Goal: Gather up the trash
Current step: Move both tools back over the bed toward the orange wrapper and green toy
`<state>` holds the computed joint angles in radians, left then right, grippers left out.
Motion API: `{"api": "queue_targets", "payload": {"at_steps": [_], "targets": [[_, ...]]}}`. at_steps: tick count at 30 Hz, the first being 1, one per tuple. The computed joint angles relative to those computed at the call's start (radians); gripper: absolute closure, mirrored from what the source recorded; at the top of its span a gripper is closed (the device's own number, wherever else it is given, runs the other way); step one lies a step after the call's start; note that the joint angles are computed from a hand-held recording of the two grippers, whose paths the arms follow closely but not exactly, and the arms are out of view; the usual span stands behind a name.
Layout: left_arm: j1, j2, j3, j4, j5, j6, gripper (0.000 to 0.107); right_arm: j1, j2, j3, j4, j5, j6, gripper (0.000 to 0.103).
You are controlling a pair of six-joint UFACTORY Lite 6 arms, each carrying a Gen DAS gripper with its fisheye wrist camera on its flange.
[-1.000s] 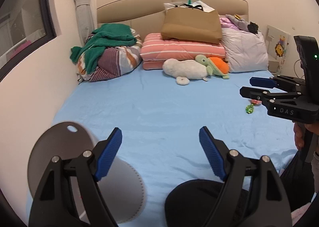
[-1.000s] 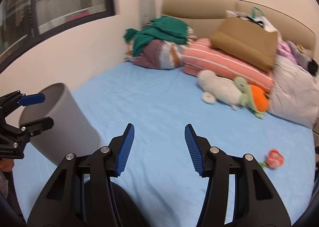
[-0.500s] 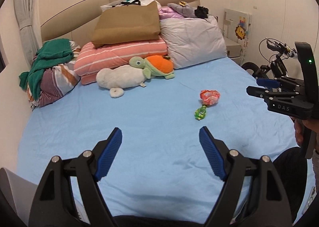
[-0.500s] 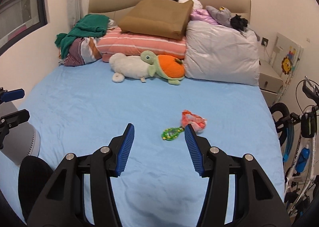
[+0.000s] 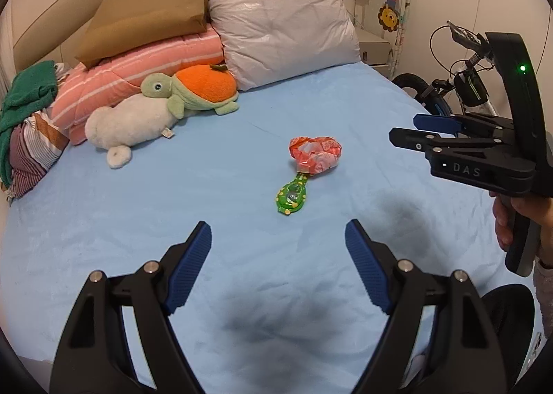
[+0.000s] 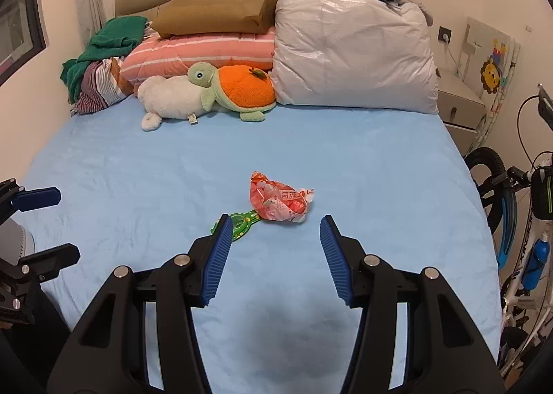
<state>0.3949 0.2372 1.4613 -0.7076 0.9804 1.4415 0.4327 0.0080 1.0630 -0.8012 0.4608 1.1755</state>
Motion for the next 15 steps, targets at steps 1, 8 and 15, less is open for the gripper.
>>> {"api": "queue_targets", "payload": {"at_steps": [1,8,15], "targets": [[-0.024,0.023,0.005,0.006,-0.018,-0.015,0.027,-0.024,0.029,0.008,0.001,-0.029,-0.012,0.052],[-0.172,0.232,0.094,0.038,-0.14,-0.089,0.027,-0.148,0.276,0.129,0.019,-0.185,-0.098,0.052],[-0.276,0.506,0.276,0.097,-0.232,-0.154,0.027,-0.232,0.541,0.335,0.278,-0.25,-0.425,0.052]]}}
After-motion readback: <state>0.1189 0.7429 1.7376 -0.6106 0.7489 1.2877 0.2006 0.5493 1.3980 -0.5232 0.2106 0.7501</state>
